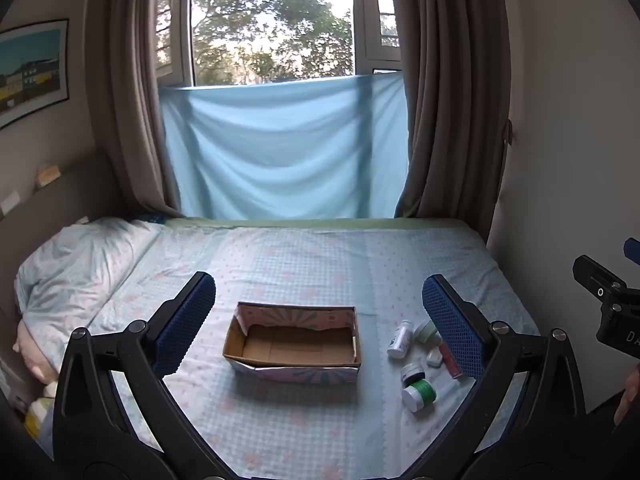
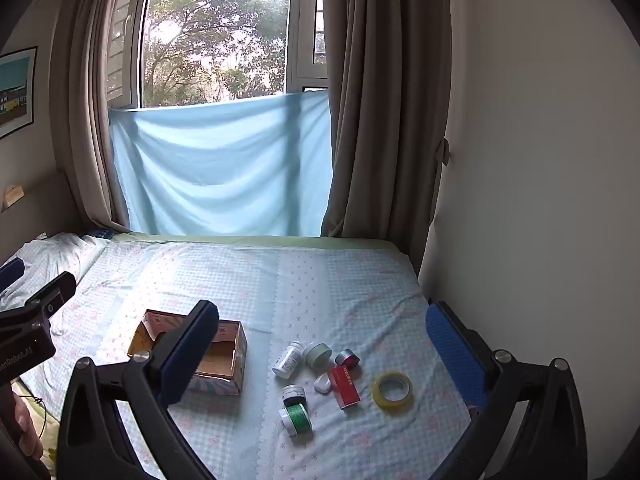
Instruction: Organize rigid objects
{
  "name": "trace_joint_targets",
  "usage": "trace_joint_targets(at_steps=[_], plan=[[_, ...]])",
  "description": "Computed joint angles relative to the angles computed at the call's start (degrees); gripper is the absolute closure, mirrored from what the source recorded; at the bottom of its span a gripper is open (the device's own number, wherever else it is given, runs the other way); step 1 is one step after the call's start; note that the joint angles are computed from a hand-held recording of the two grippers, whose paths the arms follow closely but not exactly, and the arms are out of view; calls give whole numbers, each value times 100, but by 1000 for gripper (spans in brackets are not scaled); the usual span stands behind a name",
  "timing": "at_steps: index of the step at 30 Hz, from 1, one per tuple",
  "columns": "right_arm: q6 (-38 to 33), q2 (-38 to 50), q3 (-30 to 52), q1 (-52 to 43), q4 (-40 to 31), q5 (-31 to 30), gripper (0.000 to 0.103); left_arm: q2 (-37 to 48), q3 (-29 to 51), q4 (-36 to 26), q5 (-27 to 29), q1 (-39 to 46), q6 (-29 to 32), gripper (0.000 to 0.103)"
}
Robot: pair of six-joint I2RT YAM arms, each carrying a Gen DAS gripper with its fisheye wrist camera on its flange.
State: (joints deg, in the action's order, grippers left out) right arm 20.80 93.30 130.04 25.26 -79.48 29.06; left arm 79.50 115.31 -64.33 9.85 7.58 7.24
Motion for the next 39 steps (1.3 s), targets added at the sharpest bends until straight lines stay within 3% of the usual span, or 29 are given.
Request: trace_joint_targets(at_steps=[9, 15, 39], plan=[[-17, -50, -101, -18, 107, -8, 0, -82, -80, 4, 212, 141, 11, 0], [-33, -53, -102, -23, 135, -13, 0, 53, -109, 135, -58, -70, 10, 0], [-131, 60, -48, -81, 156, -93, 0, 223, 112, -45, 59, -27, 13, 0]])
